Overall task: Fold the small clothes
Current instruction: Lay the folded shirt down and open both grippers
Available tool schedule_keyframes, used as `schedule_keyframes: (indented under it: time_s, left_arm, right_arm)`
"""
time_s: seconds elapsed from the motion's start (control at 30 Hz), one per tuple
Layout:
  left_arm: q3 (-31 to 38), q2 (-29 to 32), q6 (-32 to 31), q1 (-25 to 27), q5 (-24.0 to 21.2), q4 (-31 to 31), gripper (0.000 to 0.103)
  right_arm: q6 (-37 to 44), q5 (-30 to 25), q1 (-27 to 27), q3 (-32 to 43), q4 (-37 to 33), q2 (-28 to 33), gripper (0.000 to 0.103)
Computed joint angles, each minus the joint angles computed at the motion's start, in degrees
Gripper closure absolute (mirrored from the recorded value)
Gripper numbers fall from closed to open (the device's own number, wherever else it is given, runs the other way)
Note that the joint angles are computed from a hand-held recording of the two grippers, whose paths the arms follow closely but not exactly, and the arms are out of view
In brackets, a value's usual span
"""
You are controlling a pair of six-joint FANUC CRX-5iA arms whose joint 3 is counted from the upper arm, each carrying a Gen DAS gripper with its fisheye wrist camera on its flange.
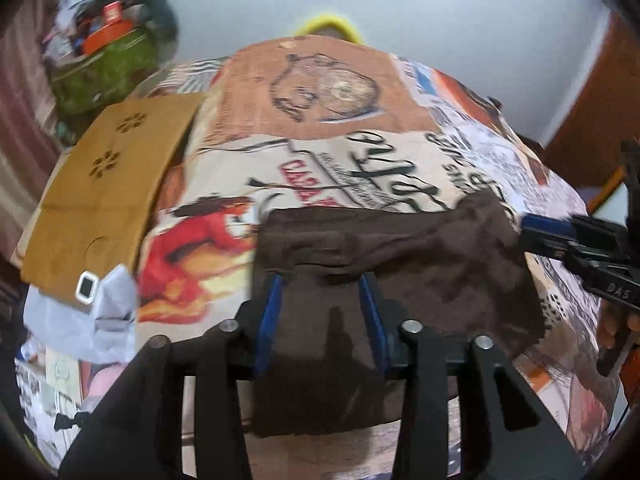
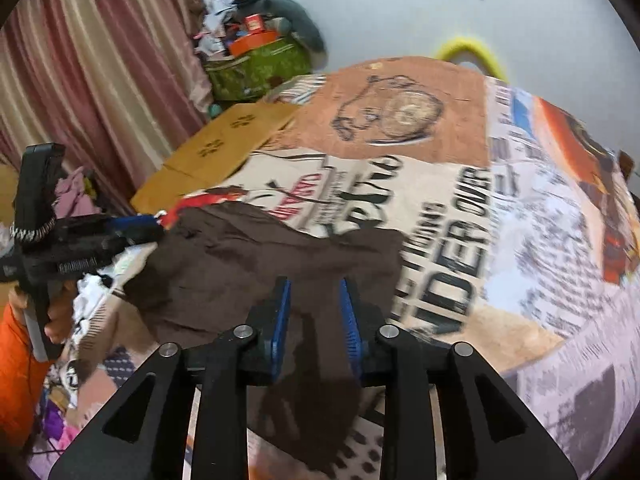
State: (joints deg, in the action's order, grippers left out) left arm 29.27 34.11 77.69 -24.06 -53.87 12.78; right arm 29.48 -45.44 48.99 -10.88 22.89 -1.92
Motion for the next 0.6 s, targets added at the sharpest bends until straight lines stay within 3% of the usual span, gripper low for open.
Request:
schedule_keyframes:
  time_s: [0.13, 0.27, 0.43, 0.6]
  left_arm:
    - [6.72, 4.5, 3.19, -1.78, -3.76, -4.74, 0.058]
    - [13.67, 9.18, 9.28, -2.09, -7.23, -10.35, 0.058]
    - [14.33, 10.23, 13.22, -0.98, -7.16, -11.57, 0.058]
    - [10.71, 8.3, 13.64, 0.82, -5.89, -8.2, 0.058]
  right_arm:
    - [3.66, 0.62, -0.54, 3.04, -2.21, 3.77, 0.07]
    - [5.74, -0.17, -1.59, 4.69, -4.1, 6.41, 0.069]
    - [4.66, 0.76, -2.82, 2.54, -3.67, 5.82, 0.069]
    - [2.11, -0.26, -3.1, 0.17, -2.78, 3.64, 0.069]
